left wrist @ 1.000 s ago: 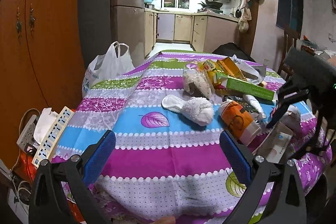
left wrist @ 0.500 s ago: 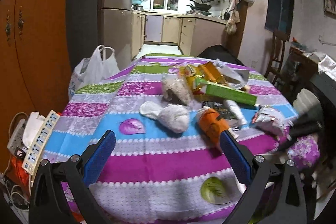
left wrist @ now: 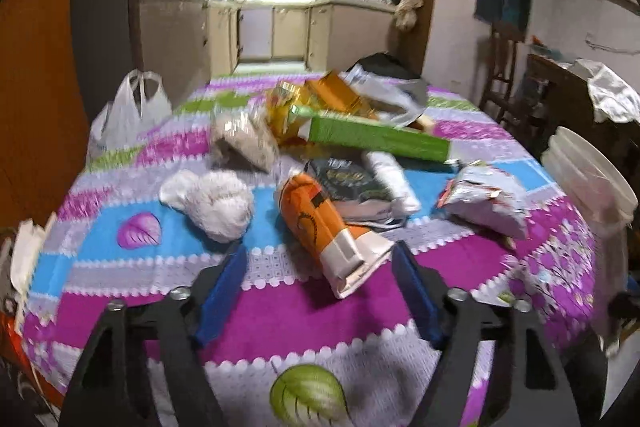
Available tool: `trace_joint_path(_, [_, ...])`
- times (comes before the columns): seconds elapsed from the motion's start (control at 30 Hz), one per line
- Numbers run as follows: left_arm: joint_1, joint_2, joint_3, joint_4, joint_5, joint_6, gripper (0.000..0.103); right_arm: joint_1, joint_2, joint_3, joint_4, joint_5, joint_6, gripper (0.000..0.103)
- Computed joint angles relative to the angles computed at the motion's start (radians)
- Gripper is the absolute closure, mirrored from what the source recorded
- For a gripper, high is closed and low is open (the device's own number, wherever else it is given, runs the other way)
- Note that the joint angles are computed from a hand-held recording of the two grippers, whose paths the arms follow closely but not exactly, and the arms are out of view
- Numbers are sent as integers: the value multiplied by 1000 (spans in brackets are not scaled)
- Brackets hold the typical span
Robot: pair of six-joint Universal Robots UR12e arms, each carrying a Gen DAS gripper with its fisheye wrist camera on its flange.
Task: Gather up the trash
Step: 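Lift the white box with the right gripper while the left gripper grasps the orange tube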
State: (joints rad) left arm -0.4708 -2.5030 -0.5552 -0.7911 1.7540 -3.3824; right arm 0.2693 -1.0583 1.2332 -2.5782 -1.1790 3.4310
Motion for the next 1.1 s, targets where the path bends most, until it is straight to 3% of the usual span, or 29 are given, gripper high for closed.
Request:
trace_joint_path(0.1, [7,-34,58,-67,-3,-61,52,0,3,-5,-17,18,-4,62])
trace_joint_path(0.13, [10,-44,71,-74,-10,-67,53,3,14,-9,-28,15,-2,62])
trace_joint_path(0.27, [11,-51,79,-57,-38,-53,90,6,29,-24,-45,2,21,62])
trace_joint_path(0.3, [10,-52,80,-60,-33,-53,94,5,27,-21,-54,-6,29,62])
trace_joint_path(0.47, [14,-11,13,-38,-14,-80,95,2,42,-35,-96,-35,62,61])
trace_joint_path(0.73, [-13,39,-30,-8,191,-3,96,16,67,-89,-82,-97,10,61])
trace_joint_path(0.9, [-27,2,63,4,235,56,96,26,88,-137,-65,-138,-10,61])
trace_joint_path(1.1, [-35,-75,231,-22,221,69,97,34,96,-167,-40,-176,-25,61])
